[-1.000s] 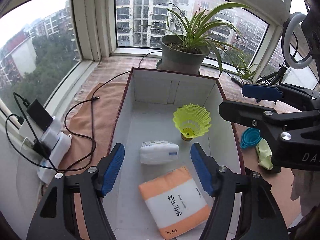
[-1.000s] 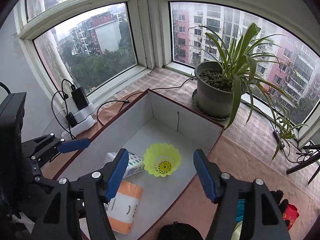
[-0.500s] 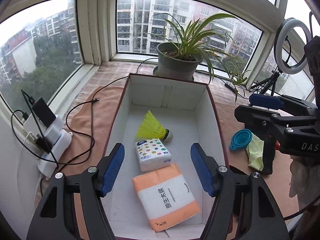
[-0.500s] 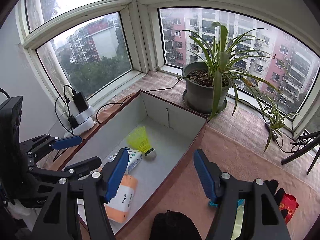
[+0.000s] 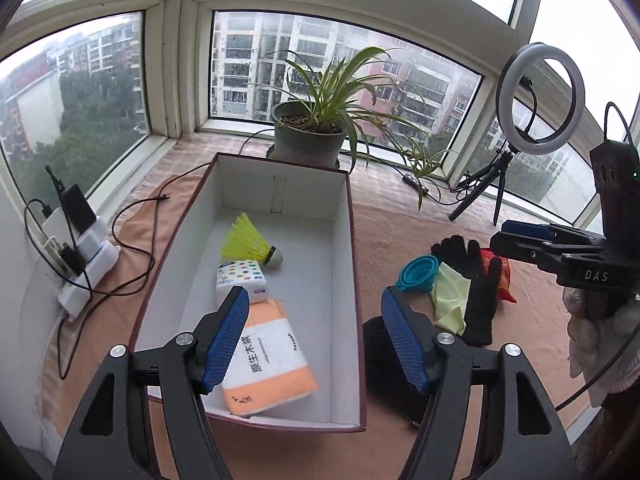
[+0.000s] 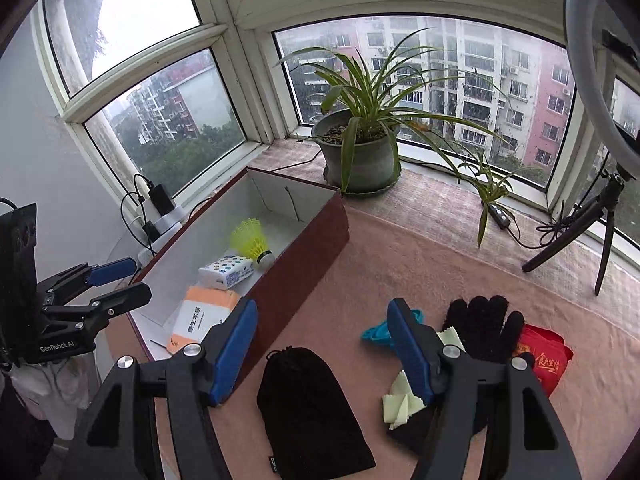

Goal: Organize soft objects
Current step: 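Move the left gripper to the black velvet pouch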

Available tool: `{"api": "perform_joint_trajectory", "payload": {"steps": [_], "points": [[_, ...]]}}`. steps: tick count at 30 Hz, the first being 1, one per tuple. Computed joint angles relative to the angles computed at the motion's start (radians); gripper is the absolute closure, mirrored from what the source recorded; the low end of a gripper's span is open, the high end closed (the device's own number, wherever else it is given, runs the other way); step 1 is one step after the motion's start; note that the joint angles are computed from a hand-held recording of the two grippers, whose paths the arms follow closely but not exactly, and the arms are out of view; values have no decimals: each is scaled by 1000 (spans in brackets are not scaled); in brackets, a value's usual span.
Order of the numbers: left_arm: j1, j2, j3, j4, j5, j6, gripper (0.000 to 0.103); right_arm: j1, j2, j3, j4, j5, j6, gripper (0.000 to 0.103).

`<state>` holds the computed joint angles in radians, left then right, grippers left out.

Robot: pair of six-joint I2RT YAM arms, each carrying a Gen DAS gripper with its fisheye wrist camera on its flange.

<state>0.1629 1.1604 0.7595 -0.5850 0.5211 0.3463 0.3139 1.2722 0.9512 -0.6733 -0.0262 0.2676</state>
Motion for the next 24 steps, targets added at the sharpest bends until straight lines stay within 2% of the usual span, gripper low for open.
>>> {"api": "perform_joint_trajectory", "payload": {"steps": [5,10,18,24], "points": [[-81,-152,-110,-45,-23,-73,34,-118,-86,-86,-58,-91,-103,39],[-219,-294,-219,-66,-83,-179,34,-204,-85,-150,-80,-195,-200,39],[-414,-440,-360,-54,-160,-394,34,-167,-2,-223,-31,-235,-260,39],[-498,-424,-448,29,-204,-529,34,-141,86,-236,11,-267,-279,39]]}}
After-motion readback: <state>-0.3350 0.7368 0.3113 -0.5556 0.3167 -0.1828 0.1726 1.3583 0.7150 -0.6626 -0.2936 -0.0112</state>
